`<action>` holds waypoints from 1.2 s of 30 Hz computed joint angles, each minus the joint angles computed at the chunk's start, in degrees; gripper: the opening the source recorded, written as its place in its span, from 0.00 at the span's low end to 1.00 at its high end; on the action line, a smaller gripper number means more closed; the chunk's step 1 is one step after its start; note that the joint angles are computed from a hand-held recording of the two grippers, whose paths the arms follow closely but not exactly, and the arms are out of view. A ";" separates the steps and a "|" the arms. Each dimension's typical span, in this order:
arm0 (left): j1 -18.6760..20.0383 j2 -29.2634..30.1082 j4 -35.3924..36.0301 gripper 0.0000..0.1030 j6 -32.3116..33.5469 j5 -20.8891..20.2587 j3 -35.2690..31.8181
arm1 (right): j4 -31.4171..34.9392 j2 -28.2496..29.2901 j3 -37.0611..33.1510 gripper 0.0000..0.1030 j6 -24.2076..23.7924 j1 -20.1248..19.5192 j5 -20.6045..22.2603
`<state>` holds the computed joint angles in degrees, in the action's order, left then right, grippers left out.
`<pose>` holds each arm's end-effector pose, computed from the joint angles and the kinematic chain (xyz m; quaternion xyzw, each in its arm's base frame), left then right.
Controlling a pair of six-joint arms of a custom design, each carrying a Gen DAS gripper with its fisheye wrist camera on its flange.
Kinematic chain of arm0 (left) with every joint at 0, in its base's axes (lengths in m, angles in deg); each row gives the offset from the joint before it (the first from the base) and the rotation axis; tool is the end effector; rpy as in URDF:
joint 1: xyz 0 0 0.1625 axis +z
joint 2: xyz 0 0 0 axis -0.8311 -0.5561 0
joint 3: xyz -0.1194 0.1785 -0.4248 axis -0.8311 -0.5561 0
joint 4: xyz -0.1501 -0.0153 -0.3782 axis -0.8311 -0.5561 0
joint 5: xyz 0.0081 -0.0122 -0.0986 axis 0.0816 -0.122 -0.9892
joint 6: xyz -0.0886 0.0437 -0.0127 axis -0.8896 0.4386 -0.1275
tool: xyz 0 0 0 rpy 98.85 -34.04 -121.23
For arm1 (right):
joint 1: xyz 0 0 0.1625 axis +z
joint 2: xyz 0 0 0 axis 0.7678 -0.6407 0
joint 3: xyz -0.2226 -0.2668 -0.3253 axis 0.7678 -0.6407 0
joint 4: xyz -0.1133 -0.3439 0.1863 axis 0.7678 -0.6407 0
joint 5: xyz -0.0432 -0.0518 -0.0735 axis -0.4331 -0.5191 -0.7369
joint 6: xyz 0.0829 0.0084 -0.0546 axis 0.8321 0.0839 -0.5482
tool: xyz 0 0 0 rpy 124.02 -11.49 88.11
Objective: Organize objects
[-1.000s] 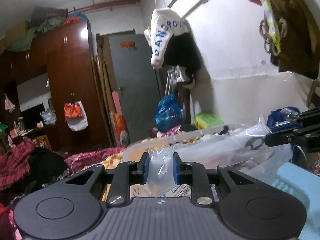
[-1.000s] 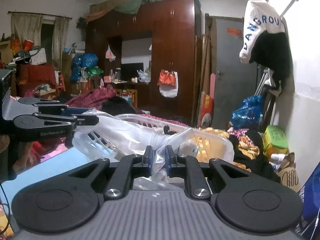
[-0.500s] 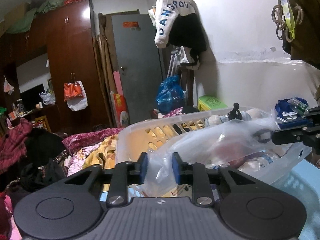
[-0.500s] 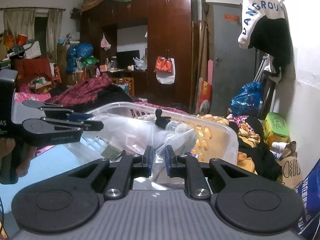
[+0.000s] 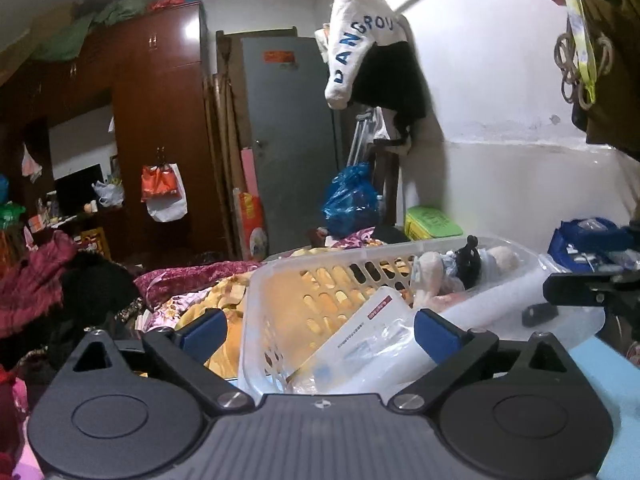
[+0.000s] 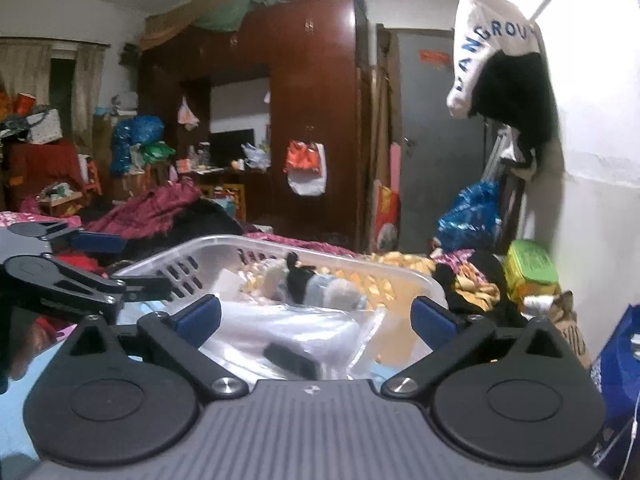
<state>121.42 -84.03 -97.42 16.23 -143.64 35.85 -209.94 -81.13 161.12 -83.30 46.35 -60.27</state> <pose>-0.2519 -0.8907 0.1383 0.5135 0.7576 -0.3823 0.1271 0.1731 -0.7048 0.2435 0.1701 -0.7284 0.5673 0.3447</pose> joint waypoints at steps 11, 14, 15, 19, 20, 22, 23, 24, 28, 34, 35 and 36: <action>-0.26 -2.84 -4.89 0.98 -0.02 -0.19 6.92 | -0.75 -0.86 1.87 1.00 0.33 0.21 -0.60; -0.51 -4.63 -7.80 0.98 0.43 -0.65 10.98 | -2.44 -0.88 3.16 1.00 -0.45 0.68 -1.25; -0.61 -5.27 -8.75 0.98 0.60 -0.82 12.37 | -3.28 -0.91 3.75 1.00 -0.83 0.95 -1.67; -0.90 -8.55 -12.37 0.98 0.06 -1.67 18.36 | -8.49 0.00 4.76 1.00 -4.29 2.58 -5.43; -1.00 -9.95 -13.30 0.98 -0.50 -1.87 20.56 | -10.07 0.45 4.91 1.00 -5.36 3.25 -7.23; -1.27 -12.37 -15.05 0.98 -0.98 -1.80 24.28 | -12.99 0.86 5.97 1.00 -7.31 4.49 -9.81; -1.72 -13.77 -16.08 0.98 -1.32 -0.44 26.40 | -14.70 0.89 7.02 1.00 -7.67 4.89 -9.91; -2.28 -15.31 -16.96 0.98 -1.52 1.42 28.67 | -16.06 0.81 8.06 1.00 -7.49 5.22 -9.76; -2.78 -20.57 -20.78 0.98 -1.01 0.79 36.37 | -18.59 -1.19 13.71 1.00 -1.72 6.28 -8.19; -1.46 -21.61 -24.78 0.98 -2.20 -0.23 40.04 | -19.72 -1.20 14.86 1.00 2.22 6.37 -9.70; -0.98 -21.30 -24.85 0.98 -2.60 -0.67 40.11 | -19.64 -1.06 15.01 1.00 2.87 6.01 -9.30; -0.31 -20.89 -24.62 0.98 -3.30 -2.06 39.97 | -20.04 -0.67 14.91 1.00 2.96 5.61 -8.91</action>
